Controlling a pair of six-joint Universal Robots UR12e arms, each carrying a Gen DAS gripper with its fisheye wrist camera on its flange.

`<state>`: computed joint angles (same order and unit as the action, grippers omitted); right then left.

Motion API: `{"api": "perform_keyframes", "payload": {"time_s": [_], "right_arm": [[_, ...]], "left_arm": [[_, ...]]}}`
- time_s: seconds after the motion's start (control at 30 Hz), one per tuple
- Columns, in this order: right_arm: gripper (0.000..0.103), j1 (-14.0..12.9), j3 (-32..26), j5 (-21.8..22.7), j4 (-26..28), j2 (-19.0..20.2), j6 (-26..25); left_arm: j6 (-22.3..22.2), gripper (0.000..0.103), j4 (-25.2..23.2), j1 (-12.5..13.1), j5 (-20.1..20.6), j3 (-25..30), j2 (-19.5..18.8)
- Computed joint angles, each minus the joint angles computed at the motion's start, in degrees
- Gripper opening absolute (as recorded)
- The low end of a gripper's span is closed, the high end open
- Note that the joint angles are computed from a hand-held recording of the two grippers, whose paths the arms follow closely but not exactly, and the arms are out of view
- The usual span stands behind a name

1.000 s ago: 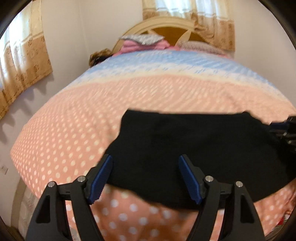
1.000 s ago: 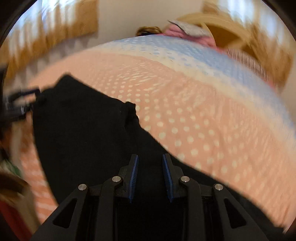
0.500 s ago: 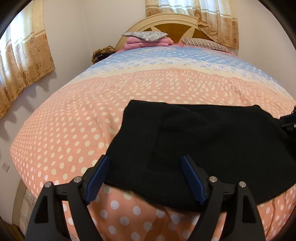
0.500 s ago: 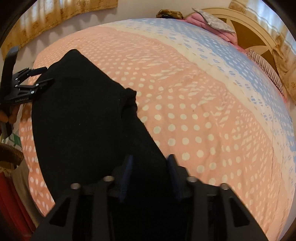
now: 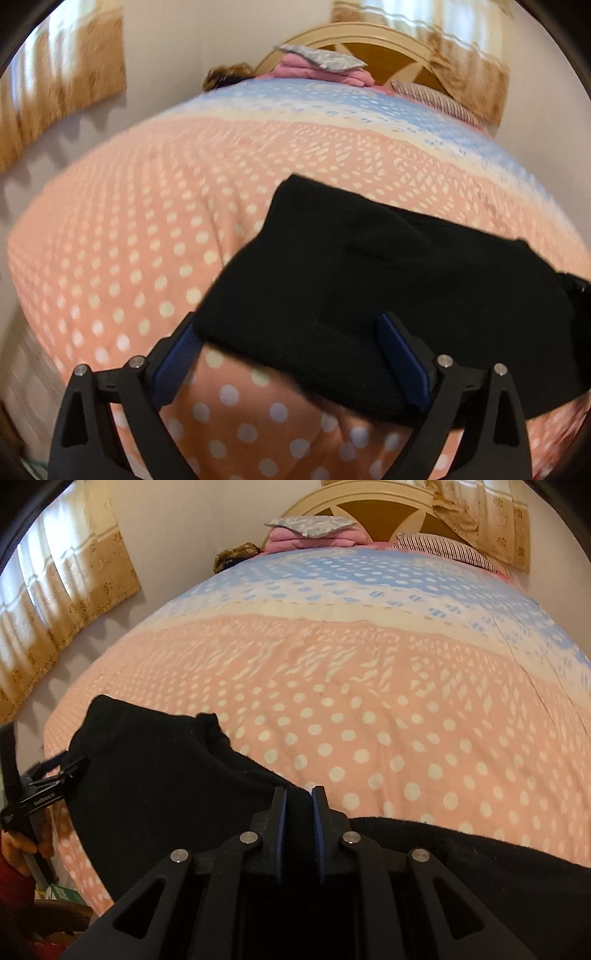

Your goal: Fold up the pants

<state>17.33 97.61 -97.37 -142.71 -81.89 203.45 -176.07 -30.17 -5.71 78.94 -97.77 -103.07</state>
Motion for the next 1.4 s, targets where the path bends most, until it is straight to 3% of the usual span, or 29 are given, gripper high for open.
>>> {"api": "perform_keyframes", "payload": {"time_s": [0.07,0.13,0.3,0.37,0.4,0.63,0.73,0.77,0.93,1.0,1.13,1.23,1.33,1.4], "right_arm": [[0.016,0.7,0.3,-2.2,-4.3,-0.3,0.1],[0.016,0.9,0.0,-1.3,-7.5,0.1,-1.8],[0.016,2.5,-4.8,2.7,-2.3,4.0,-9.2],[0.016,3.4,-6.9,0.9,2.3,5.9,-9.8],[0.016,3.5,-7.7,0.2,4.2,6.7,-9.3],[0.014,2.5,-7.2,-1.3,0.9,7.3,-4.2],[0.015,4.0,-7.5,-8.6,0.2,8.0,-4.4],[0.016,4.1,-7.7,-9.3,0.5,8.1,-3.7],[0.018,4.1,-3.7,-8.3,-9.6,5.2,-0.1],[0.018,4.6,-2.5,-9.6,-10.7,3.8,1.8],[0.019,5.6,0.3,-7.4,-13.2,1.8,4.6],[0.019,7.3,1.2,-6.7,-13.7,1.9,4.9],[0.019,7.7,1.4,-2.2,-11.4,3.0,6.1],[0.023,8.6,1.5,-4.7,-12.6,3.6,4.9]], "left_arm": [[0.9,0.097,1.2,-0.4,1.1,-0.5,0.1],[1.2,0.097,2.2,-0.9,2.4,-0.7,0.1],[1.0,0.097,1.5,-0.6,1.5,-0.4,0.0],[1.0,0.097,1.5,-0.6,1.5,-0.3,-0.1],[1.0,0.097,1.5,-0.6,1.5,-0.3,-0.1],[1.3,0.097,2.1,-0.5,1.5,-0.6,0.0],[1.4,0.097,1.9,-0.4,1.4,-0.7,0.1],[1.5,0.097,1.8,-0.3,1.2,-0.7,0.1],[1.2,0.097,4.5,-0.3,1.2,-1.6,0.8],[1.9,0.097,7.1,-0.6,1.8,-2.3,1.2],[4.6,0.097,11.9,-1.4,2.2,-3.0,1.8],[5.9,0.097,13.5,-1.5,-0.3,-3.4,2.3],[7.2,0.097,14.4,-2.0,-2.0,-3.7,2.6],[8.0,0.097,14.6,-2.3,-2.1,-3.8,2.7]]}}
